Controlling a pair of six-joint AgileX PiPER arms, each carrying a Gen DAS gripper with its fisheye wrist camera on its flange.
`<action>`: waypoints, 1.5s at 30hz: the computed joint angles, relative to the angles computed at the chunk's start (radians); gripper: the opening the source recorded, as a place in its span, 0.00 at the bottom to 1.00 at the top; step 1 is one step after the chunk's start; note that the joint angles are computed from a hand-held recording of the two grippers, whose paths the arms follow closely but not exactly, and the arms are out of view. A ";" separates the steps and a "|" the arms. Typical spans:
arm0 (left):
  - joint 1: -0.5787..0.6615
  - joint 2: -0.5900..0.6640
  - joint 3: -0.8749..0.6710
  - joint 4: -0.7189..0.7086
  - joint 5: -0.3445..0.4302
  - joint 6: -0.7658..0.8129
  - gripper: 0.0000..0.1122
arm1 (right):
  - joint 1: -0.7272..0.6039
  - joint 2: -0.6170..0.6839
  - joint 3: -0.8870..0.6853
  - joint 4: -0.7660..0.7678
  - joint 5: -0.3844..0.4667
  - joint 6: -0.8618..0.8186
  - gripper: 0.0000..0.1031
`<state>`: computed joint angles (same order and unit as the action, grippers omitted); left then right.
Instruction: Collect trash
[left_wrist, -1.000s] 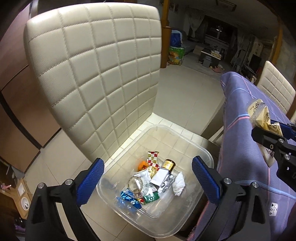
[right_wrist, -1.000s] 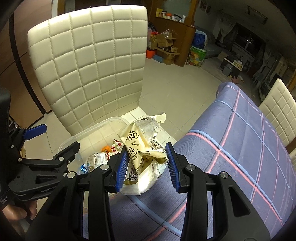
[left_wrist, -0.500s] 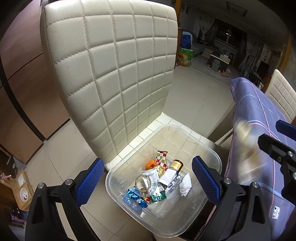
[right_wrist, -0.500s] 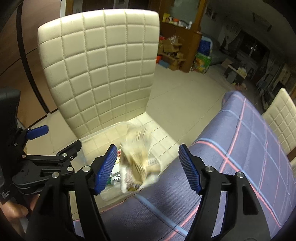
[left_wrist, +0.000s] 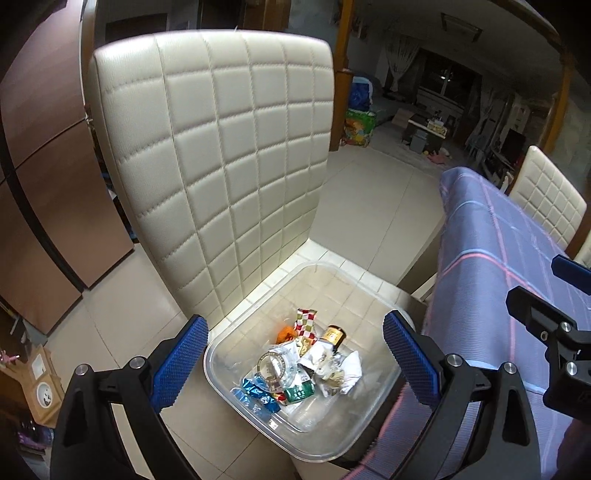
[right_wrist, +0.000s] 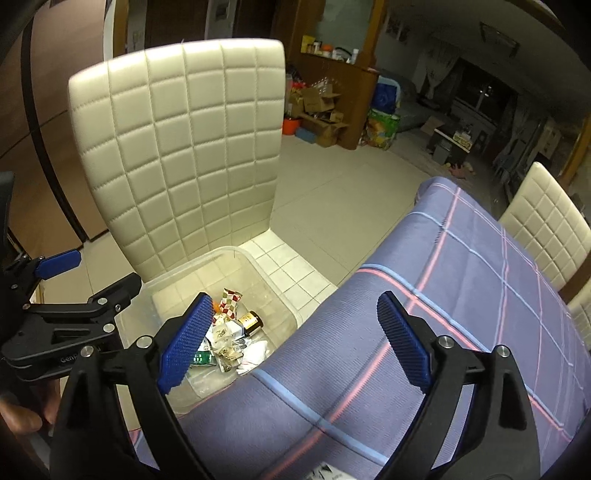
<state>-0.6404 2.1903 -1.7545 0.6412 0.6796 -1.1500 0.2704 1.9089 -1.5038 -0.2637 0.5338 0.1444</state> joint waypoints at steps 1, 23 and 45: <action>-0.008 -0.012 0.008 0.014 0.003 -0.011 0.83 | -0.001 -0.013 0.010 -0.001 -0.004 0.004 0.89; -0.307 -0.091 -0.173 0.046 0.182 0.012 0.83 | -0.151 -0.580 0.428 -0.187 0.005 0.315 0.96; -0.629 0.113 -0.733 0.340 0.469 0.106 0.83 | -0.522 -1.102 0.566 -0.074 0.108 0.179 0.96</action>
